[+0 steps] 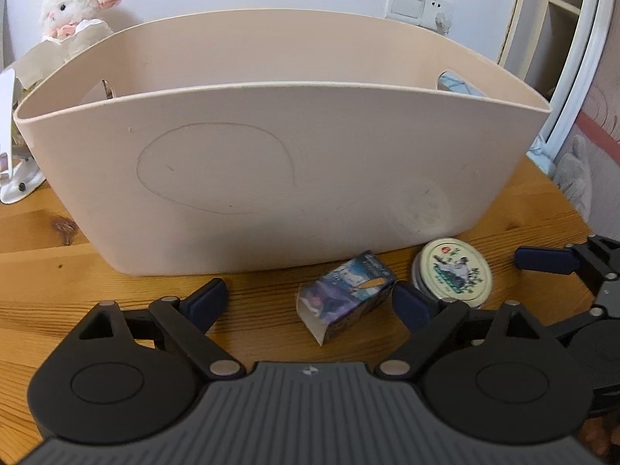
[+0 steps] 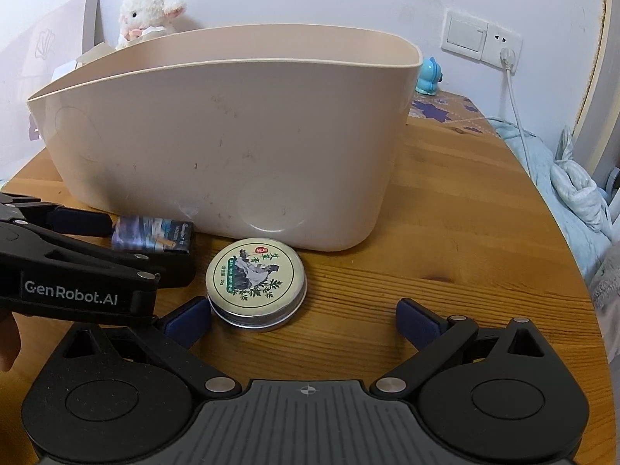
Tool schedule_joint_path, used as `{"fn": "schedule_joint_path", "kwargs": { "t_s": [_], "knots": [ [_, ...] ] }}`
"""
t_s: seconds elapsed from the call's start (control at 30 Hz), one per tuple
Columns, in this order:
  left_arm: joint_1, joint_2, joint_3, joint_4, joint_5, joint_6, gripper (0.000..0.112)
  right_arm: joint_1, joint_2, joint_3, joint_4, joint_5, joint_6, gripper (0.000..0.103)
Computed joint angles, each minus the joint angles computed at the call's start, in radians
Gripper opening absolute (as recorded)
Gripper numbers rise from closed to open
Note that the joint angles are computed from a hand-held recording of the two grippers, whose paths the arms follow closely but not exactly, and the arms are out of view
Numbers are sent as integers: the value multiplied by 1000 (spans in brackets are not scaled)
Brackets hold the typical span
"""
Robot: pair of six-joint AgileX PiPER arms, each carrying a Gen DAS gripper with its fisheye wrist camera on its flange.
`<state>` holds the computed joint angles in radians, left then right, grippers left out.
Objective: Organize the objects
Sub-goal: 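Move left tool toward small purple box while right tool approaches round tin, then close left tool on small purple box while right tool grasps round tin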
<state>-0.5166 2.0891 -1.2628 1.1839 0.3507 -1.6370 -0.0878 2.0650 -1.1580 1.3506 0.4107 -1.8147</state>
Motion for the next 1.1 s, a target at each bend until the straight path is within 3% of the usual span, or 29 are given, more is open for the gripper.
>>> {"fn": "schedule_joint_path", "kwargs": {
  "t_s": [0.1,0.37,0.53,0.7,0.73,0.8,0.83,0.87,1.1],
  "knots": [
    [3,-1,1,-1,-12,-1,93,1,1,2,13,-1,-12,103],
    [-16,31,-35,-8,108,-5,89,0,1,5,26,-2,-23,103],
    [-21,7,16,63,104,-58,83,5,-6,19,62,-7,-53,102],
    [-10,-28,84,158,85,-146,69,18,-19,42,134,-1,-123,83],
    [-7,-34,89,162,81,-147,61,19,-21,46,146,2,-135,80],
    [-1,-45,103,182,64,-158,48,21,-27,52,152,12,-143,56],
    [-1,-77,154,199,64,-184,35,22,-31,57,158,15,-149,51],
    [5,-85,165,219,50,-200,25,29,-37,65,167,3,-157,51],
    [8,-103,162,124,54,-117,25,13,-76,132,221,20,-232,51]
  ]
}}
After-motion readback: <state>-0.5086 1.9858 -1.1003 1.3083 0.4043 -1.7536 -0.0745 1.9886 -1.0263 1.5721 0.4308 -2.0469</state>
